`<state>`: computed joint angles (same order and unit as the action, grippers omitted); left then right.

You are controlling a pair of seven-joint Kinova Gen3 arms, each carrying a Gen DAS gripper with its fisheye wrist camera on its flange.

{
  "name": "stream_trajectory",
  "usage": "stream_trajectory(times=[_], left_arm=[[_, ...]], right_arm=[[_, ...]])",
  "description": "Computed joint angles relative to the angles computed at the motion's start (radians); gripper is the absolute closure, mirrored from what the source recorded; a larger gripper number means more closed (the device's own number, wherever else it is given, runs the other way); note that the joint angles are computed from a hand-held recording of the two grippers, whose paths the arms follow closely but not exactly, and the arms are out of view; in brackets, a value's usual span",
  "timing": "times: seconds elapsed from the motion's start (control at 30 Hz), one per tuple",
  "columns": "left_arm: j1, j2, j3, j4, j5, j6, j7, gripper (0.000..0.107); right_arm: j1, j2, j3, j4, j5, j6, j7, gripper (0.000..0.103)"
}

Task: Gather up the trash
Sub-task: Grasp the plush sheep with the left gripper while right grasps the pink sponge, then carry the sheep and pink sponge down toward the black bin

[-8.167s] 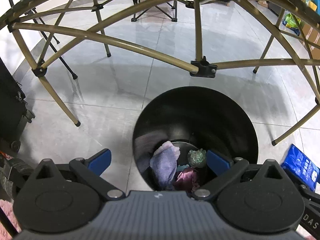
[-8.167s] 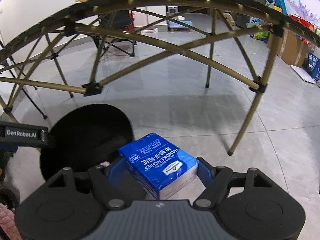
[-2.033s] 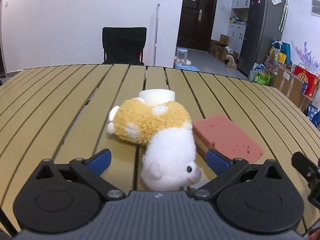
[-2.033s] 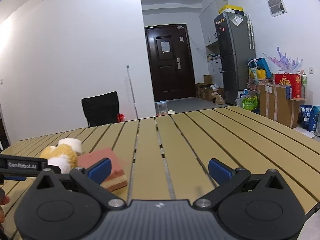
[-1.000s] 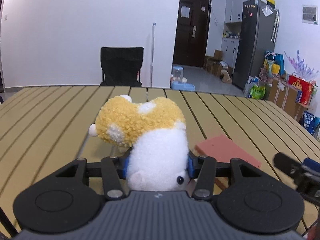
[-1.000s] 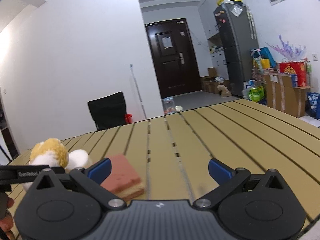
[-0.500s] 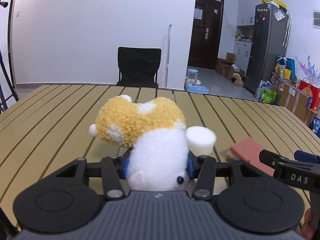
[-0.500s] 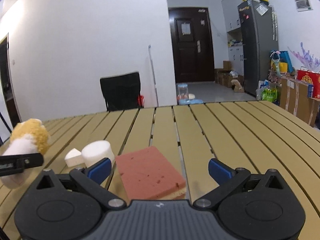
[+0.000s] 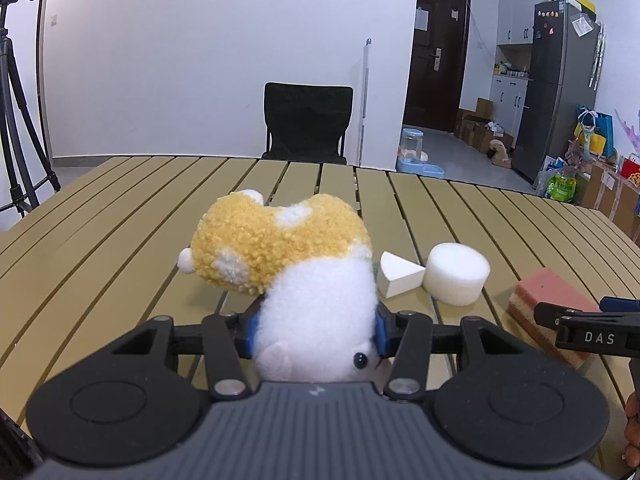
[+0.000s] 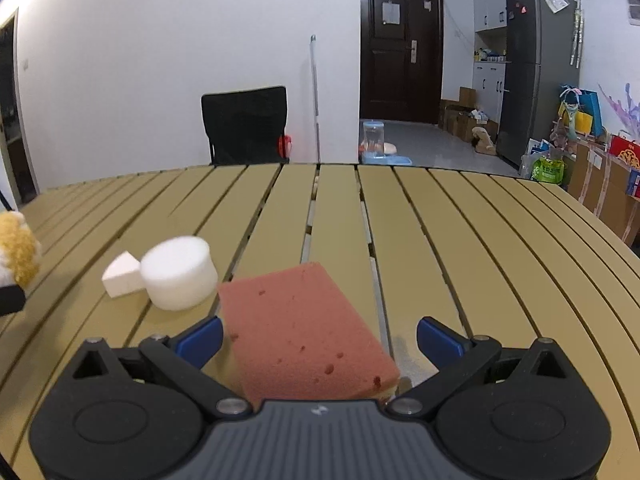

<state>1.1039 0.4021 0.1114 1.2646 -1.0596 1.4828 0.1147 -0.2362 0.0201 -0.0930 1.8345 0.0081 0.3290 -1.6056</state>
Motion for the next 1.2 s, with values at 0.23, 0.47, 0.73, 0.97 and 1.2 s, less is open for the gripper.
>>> stream_trajectory(times=[0.23,0.47,0.73,0.97,1.2], left_arm=[[-0.009,-0.003,0.006,0.0,0.006,0.002,-0.005,0.057],[-0.016,0.006,-0.009,-0.014,0.016,-0.018,-0.021,0.057],[-0.013,0.002,-0.01,-0.008,0.011,-0.019,-0.017,0.057],[0.002,-0.003,-0.004,0.003,-0.007,-0.011,0.005,0.057],[0.029,-0.01,0.012,0.013,-0.023,0.011,0.031,0.057]], right_arm=[[-0.026,0.031,0.002,-0.035,0.082,0.055,-0.081,0.0],[-0.014,0.039,-0.002,-0.044,0.035,0.073,-0.049,0.0],[0.014,0.022,-0.007,-0.02,-0.083,0.049,0.069,0.021],[0.025,-0.012,-0.005,0.029,-0.192,0.001,0.17,0.024],[0.008,-0.074,0.038,0.082,-0.377,-0.033,0.342,0.025]])
